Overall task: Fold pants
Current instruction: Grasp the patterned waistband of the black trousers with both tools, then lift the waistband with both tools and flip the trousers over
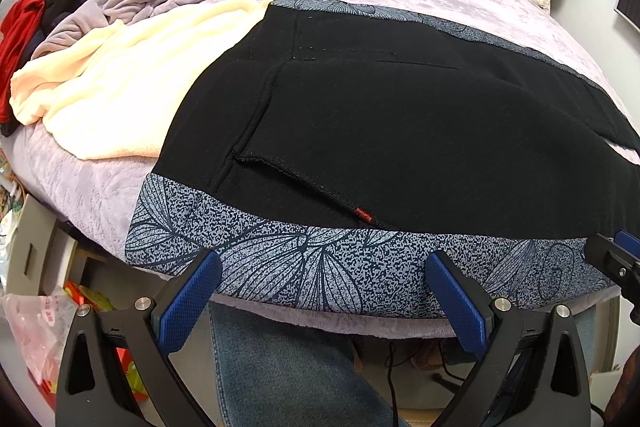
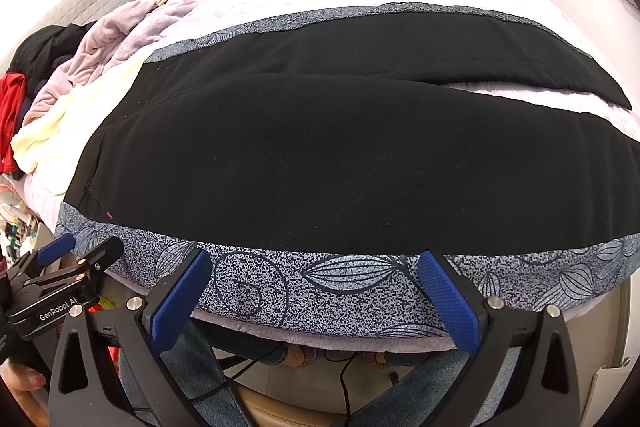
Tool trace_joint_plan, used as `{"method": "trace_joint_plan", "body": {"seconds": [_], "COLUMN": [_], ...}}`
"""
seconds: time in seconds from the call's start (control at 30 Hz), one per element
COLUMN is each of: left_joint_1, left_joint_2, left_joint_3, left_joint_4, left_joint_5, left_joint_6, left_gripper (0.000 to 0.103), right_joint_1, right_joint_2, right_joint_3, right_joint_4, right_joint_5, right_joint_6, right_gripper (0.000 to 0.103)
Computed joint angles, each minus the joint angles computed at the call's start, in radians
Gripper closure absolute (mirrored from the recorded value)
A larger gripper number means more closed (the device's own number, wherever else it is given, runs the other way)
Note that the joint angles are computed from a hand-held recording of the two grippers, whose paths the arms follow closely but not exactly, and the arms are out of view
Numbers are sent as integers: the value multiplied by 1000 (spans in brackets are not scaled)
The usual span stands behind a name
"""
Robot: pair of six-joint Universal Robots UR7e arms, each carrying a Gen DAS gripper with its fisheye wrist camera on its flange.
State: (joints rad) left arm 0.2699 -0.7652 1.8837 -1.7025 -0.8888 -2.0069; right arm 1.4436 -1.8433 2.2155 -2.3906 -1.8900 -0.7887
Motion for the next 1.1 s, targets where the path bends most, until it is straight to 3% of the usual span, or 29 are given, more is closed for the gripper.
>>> {"method": "trace_joint_plan", "body": {"seconds": [1.1], "left_joint_1": [-16], "left_joint_2": [11], "left_joint_3": [-8], "left_joint_4": [19], "left_joint_5": [-26], "left_joint_6": [-14], "left_gripper": [0], "right_joint_1": [-35], "right_joint_2": [-24], "right_joint_3": [-7], "right_joint_4": [44], "right_joint_5": [27], "right_joint_6": [9], "right_gripper": [0]}}
